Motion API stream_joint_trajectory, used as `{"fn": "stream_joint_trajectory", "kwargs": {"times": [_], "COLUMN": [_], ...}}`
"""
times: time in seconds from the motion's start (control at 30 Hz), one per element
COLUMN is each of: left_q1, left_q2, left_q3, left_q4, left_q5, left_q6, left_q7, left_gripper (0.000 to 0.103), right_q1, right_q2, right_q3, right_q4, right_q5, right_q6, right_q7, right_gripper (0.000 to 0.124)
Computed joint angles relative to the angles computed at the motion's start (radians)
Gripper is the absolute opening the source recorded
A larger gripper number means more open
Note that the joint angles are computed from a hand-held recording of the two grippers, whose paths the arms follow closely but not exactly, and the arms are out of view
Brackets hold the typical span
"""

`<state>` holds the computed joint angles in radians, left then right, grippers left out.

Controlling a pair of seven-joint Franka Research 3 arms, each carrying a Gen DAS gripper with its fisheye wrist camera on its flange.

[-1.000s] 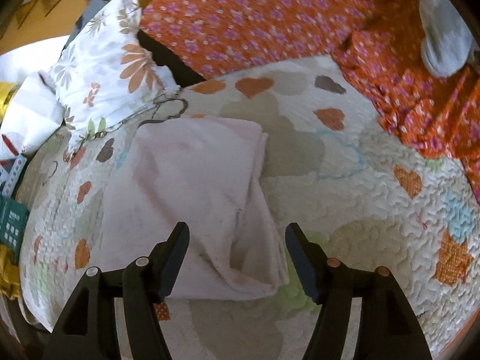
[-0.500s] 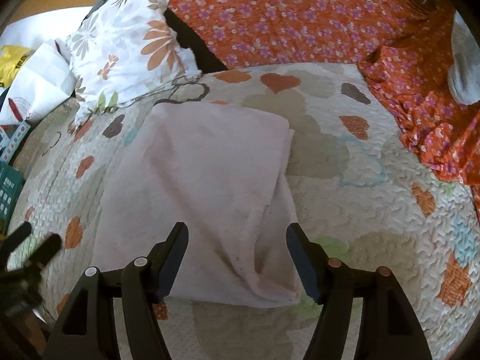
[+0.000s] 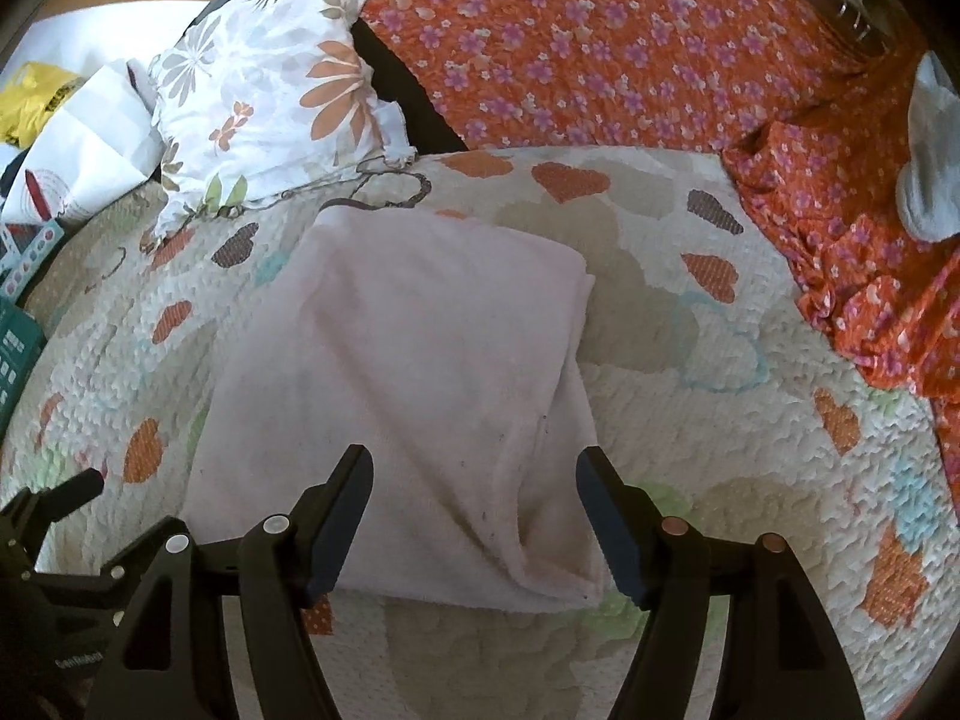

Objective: Fold small clothes

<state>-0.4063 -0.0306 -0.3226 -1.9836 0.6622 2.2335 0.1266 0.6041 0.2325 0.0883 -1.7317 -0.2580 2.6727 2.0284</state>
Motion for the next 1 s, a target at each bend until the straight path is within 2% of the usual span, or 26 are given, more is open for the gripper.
{"fn": "stream_joint_trajectory", "kwargs": {"times": [1.0], "left_q1": [0.008], "left_q2": [-0.010], "left_q3": [0.002], "left_q4": [-0.017], "left_q5": [-0.033], "left_q6": [0.007], "left_q7": [-0.002], "left_gripper": [0.103], "right_q1": [0.030], "right_q2": [-0.006], "right_q3": [-0.009], "right_q4": [-0.012], "right_q5": [-0.127], "right_q6": [0.014], "right_q7": [0.033], "right_gripper": [0.077]}}
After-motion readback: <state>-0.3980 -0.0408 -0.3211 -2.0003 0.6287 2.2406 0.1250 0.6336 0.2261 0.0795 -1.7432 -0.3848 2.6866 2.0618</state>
